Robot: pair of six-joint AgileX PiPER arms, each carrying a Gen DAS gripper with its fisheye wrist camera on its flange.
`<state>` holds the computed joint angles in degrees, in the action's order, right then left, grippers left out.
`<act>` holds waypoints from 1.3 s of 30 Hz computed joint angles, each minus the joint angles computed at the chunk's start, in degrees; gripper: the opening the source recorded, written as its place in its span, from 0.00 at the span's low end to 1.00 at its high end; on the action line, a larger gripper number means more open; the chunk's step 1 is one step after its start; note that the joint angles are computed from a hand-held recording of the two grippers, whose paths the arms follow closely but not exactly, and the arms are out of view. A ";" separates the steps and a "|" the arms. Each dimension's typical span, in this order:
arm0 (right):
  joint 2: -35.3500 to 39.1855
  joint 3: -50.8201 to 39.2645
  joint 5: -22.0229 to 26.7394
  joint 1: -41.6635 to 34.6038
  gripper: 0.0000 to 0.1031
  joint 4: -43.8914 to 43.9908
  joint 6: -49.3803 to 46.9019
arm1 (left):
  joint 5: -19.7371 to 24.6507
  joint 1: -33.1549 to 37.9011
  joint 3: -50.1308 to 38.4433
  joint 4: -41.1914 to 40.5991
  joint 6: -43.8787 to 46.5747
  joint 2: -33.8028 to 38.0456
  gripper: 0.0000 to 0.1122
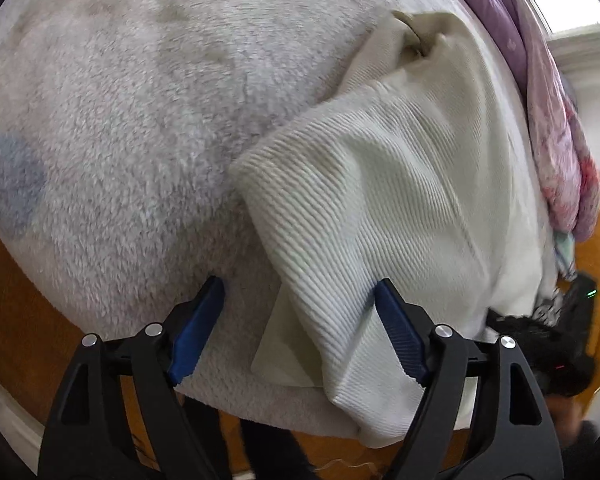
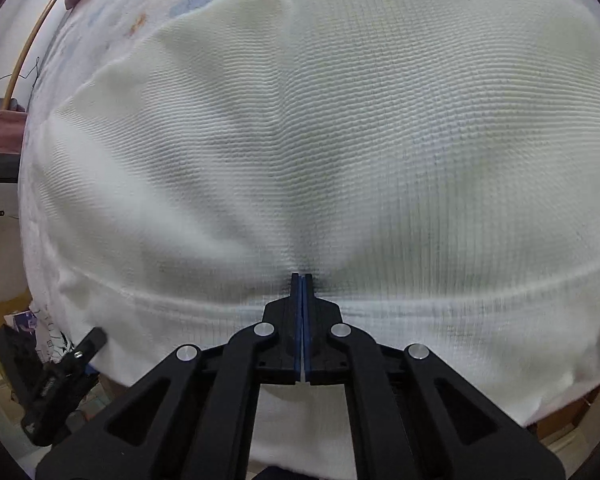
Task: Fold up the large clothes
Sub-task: 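Open both grippers and smooth the folded jacket with the right gripper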
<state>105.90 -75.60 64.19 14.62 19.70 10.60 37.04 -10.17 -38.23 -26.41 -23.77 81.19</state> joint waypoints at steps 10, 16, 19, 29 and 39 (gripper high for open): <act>-2.37 8.07 -3.00 -0.26 0.00 1.68 -5.17 | 0.39 -5.53 -0.96 0.42 -2.34 0.47 0.41; -7.43 10.60 -3.98 0.83 0.07 1.70 -9.55 | 1.94 -3.22 0.10 -10.19 3.70 -1.93 0.14; -11.60 12.61 -5.21 3.61 0.12 5.36 -18.08 | 5.90 0.67 -0.90 -14.46 7.58 -4.81 0.13; -21.61 19.90 -18.50 22.12 0.60 11.40 -29.24 | 13.10 5.76 -3.90 -20.73 7.36 -8.91 0.09; -12.68 16.57 -28.38 28.71 0.44 2.50 -20.66 | 9.43 3.36 -7.54 -22.33 7.63 -1.79 0.08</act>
<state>93.21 -59.03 35.81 43.33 22.19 -10.06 46.47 -6.81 -45.76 -48.74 -16.14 79.41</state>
